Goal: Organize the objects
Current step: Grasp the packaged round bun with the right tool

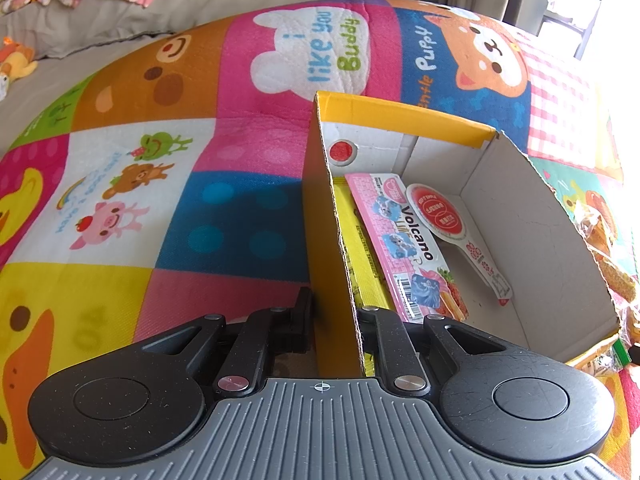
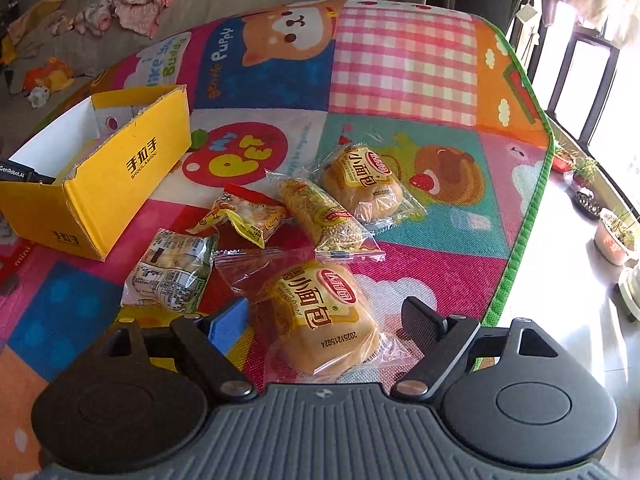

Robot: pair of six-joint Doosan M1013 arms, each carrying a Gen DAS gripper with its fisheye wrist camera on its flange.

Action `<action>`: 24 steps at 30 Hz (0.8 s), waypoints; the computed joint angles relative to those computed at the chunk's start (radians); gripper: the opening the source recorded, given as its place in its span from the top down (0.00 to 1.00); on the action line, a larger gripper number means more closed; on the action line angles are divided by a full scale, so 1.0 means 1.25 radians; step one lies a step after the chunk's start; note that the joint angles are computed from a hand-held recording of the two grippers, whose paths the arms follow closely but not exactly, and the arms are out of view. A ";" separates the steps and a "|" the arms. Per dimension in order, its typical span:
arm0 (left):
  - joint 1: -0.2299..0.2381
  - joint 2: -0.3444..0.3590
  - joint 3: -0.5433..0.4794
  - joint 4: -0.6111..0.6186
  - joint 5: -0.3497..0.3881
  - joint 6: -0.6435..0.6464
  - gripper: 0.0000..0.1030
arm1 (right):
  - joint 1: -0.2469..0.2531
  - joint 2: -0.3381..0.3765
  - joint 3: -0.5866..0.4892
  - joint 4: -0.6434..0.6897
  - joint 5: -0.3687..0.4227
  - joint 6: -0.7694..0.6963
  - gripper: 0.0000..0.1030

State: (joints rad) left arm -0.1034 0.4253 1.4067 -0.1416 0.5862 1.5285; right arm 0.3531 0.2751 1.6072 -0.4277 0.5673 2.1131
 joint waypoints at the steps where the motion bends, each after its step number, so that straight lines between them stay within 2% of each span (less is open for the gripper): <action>1: 0.000 0.000 0.000 0.000 0.000 0.000 0.86 | -0.002 0.000 0.000 0.012 -0.002 -0.005 0.18; 15: 0.000 0.000 0.000 0.000 0.000 0.000 0.86 | -0.015 0.030 -0.029 0.112 0.013 -0.112 0.18; 16: 0.000 0.000 0.000 0.000 0.000 0.000 0.86 | -0.015 0.031 -0.030 0.121 0.013 -0.118 0.19; 18: 0.000 0.000 0.000 0.000 0.000 0.000 0.86 | -0.016 0.030 -0.029 0.137 0.012 -0.124 0.32; 24: 0.000 0.000 0.000 -0.001 0.000 -0.001 0.86 | -0.011 0.017 -0.021 0.118 0.023 -0.088 0.40</action>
State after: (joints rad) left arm -0.1030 0.4257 1.4064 -0.1426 0.5862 1.5273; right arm 0.3399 0.2960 1.5815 -0.2798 0.5956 2.0032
